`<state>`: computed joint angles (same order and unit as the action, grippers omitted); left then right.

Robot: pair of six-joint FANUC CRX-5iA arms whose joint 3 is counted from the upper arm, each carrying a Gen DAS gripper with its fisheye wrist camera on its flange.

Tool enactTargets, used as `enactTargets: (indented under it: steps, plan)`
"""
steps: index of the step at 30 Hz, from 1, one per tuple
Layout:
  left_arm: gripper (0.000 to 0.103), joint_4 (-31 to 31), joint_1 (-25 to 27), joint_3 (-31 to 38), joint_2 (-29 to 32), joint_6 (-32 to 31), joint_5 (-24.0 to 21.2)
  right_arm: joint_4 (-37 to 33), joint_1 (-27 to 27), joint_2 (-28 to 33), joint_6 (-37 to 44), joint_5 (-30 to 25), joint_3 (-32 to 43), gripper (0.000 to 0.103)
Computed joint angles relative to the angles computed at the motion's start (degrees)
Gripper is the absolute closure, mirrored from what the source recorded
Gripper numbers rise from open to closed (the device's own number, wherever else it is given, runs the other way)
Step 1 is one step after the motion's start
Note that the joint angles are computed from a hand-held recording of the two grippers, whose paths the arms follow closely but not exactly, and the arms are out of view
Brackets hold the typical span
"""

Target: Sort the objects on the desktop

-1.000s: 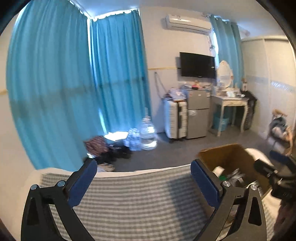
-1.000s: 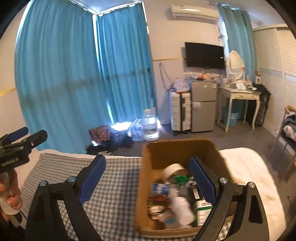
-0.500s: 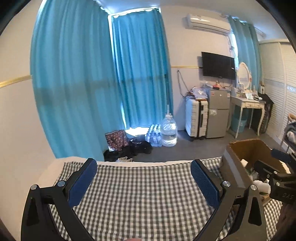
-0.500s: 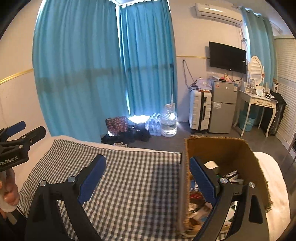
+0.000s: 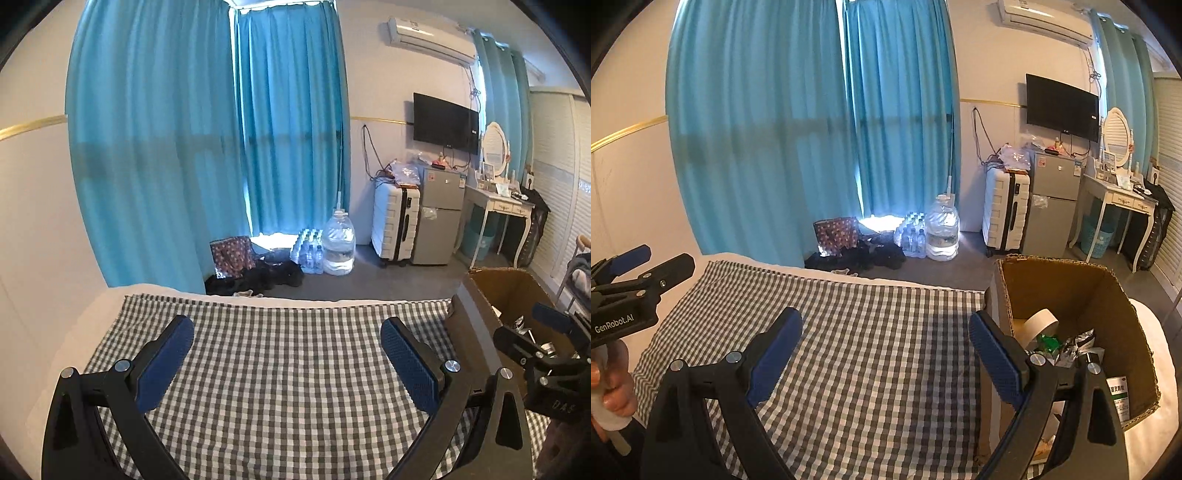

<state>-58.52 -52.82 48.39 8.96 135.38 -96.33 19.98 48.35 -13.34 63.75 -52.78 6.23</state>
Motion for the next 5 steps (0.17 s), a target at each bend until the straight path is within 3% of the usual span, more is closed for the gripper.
enactTargets:
  steps: [5]
  plan:
    - [0.000, 1.6, 0.6, 0.5, 0.7, -0.3, -0.5, -0.6, -0.6, -0.6, 0.5, -0.3, -0.3, 0.011]
